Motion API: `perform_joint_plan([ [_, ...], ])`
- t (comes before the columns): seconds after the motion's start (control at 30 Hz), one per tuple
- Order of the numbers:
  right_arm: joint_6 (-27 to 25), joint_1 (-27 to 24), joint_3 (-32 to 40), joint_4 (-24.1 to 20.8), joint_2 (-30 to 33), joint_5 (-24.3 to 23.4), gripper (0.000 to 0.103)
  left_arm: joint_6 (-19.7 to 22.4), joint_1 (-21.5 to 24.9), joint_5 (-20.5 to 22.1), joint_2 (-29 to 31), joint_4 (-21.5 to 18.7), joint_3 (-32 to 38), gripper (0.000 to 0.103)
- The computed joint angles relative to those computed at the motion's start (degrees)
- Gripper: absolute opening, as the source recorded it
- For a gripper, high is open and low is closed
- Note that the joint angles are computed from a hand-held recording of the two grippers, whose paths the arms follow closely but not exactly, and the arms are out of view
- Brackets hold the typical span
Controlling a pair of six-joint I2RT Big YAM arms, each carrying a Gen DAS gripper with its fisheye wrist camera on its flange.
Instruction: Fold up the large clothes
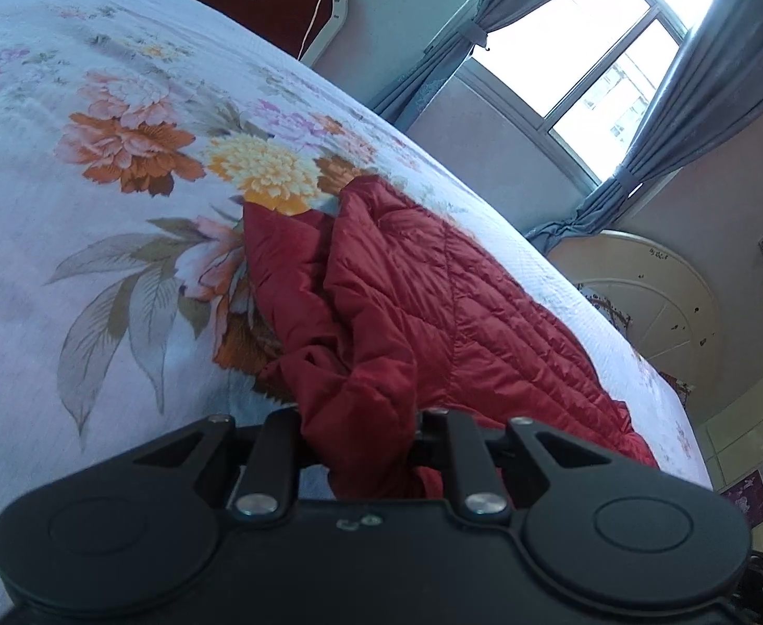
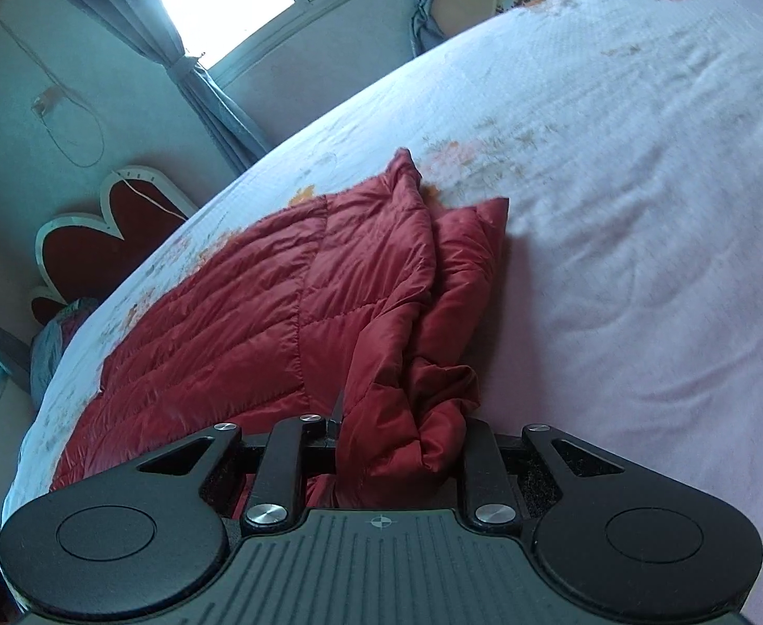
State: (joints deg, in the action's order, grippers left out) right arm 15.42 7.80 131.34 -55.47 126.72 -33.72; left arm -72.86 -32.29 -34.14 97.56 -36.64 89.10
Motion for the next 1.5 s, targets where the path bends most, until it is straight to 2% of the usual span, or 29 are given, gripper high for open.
perform_joint_plan([
  [0.17, -0.2, 0.5, 0.3, -0.2, 1.0, 1.1, 0.020, 1.9, 1.3, 2.5, 0.9, 0.4, 0.0, 0.024],
  [0.23, -0.5, 0.4, 0.4, -0.3, 1.0, 1.0, 0.021, 0.1, 1.5, 3.2, 0.5, 0.8, -1.0, 0.041],
  [0.27, -0.9, 0.3, 0.4, -0.5, 0.8, 1.2, 0.029, -1.9, 1.4, 3.0, 0.2, 0.3, -1.5, 0.052],
  [0.3, -0.7, 0.2, -0.4, 0.1, 0.1, 3.1, 0.056, -3.7, 1.1, 1.8, -0.3, 0.3, -2.2, 0.071],
  [0.33, 0.3, 0.1, -3.3, 2.8, -2.0, 6.7, 0.072, -4.3, 0.5, 0.6, -1.1, 1.7, -3.3, 0.081],
  [0.37, 1.3, -0.2, -7.8, 7.6, -4.7, 9.5, 0.084, -4.4, 0.0, -0.1, -1.6, 2.2, -3.8, 0.084],
  [0.4, 1.3, -0.6, -9.9, 9.9, -6.3, 10.8, 0.084, -4.0, -0.3, -0.4, -2.0, 3.0, -4.3, 0.085],
  [0.43, 1.3, -0.8, -10.3, 10.0, -6.9, 12.3, 0.083, -3.7, -0.4, 0.1, -2.4, 3.9, -4.9, 0.083],
  [0.47, 1.5, -1.1, -10.7, 10.4, -7.6, 13.1, 0.060, -3.7, -0.5, 0.7, -2.4, 4.5, -5.2, 0.082],
  [0.5, 1.3, -1.1, -9.9, 9.4, -7.5, 12.2, 0.025, -3.9, -0.3, 1.3, -2.4, 5.1, -5.4, 0.078],
  [0.53, 1.1, -0.9, -8.4, 7.9, -7.2, 10.8, 0.016, -4.2, -0.1, 1.6, -2.2, 5.8, -5.6, 0.075],
  [0.57, 0.2, -0.3, -7.9, 7.5, -7.4, 9.9, 0.013, -4.2, 0.2, 1.9, -2.0, 6.8, -5.8, 0.073],
  [0.6, -1.2, 0.5, -7.8, 7.4, -7.7, 8.8, 0.013, -4.2, 0.6, 2.1, -1.8, 7.3, -5.8, 0.067],
  [0.63, -3.0, 1.6, -7.0, 6.5, -7.7, 7.0, 0.013, -4.6, 0.8, 1.4, -1.2, 6.0, -5.0, 0.052],
  [0.67, -4.6, 2.8, -5.7, 4.8, -7.3, 5.8, 0.013, -5.2, 0.9, 0.6, -0.8, 4.6, -4.1, 0.048],
  [0.73, -7.5, 5.4, -2.0, 0.0, -5.5, 3.7, 0.013, -4.4, 1.2, 0.3, -0.5, 5.9, -4.0, 0.029],
  [0.8, -8.4, 7.6, -0.5, -1.6, -4.6, 2.3, 0.013, -3.0, 0.9, -0.6, -0.1, 5.5, -3.1, 0.024],
  [0.9, -8.5, 10.2, 0.5, -2.7, -3.6, 1.5, 0.013, -2.8, 0.8, -0.6, -0.6, 7.0, -4.0, 0.023],
  [0.93, -9.4, 10.9, 2.1, -4.9, -2.4, 2.0, 0.013, -2.7, 0.8, -0.4, -0.9, 7.6, -4.5, 0.022],
  [0.97, -11.5, 11.9, 5.0, -8.6, -0.2, 4.0, 0.013, -2.2, 0.8, -0.2, -1.1, 8.2, -4.9, 0.022],
  [1.0, -13.1, 12.7, 6.4, -10.1, 1.4, 6.4, 0.010, -1.4, 0.8, -0.1, -1.3, 9.0, -5.3, 0.022],
  [1.07, -13.9, 13.6, 5.7, -9.4, 1.9, 9.9, 0.000, 0.6, 0.8, 0.2, -1.5, 9.7, -5.5, 0.021],
  [1.1, -13.3, 13.7, 7.0, -10.2, 2.8, 10.3, 0.000, 1.1, 0.9, 0.5, -1.6, 9.7, -5.6, 0.021],
  [1.2, -12.5, 13.6, 12.2, -14.2, 4.9, 10.5, 0.000, 1.6, 1.2, 1.7, -2.0, 10.1, -6.2, 0.021],
  [1.23, -11.0, 13.5, 12.2, -14.0, 4.5, 10.6, 0.000, 1.7, 1.3, 2.0, -2.0, 10.0, -6.3, 0.021],
  [1.3, -9.0, 12.8, 7.0, -9.4, 0.6, 9.3, 0.000, 1.8, 1.3, 2.4, -2.2, 9.9, -6.3, 0.021],
  [1.4, -9.7, 12.3, 2.9, -8.2, -3.1, 7.6, 0.000, 2.3, 1.4, 2.7, -2.3, 9.6, -6.1, 0.021],
  [1.43, -9.5, 12.2, 2.7, -9.3, -3.3, 6.7, 0.000, 2.3, 1.4, 2.8, -2.3, 9.5, -5.9, 0.021],
  [1.5, -11.0, 12.8, 6.5, -15.8, -0.8, 6.8, 0.000, 2.2, 1.5, 3.0, -2.4, 9.4, -5.7, 0.021],
])
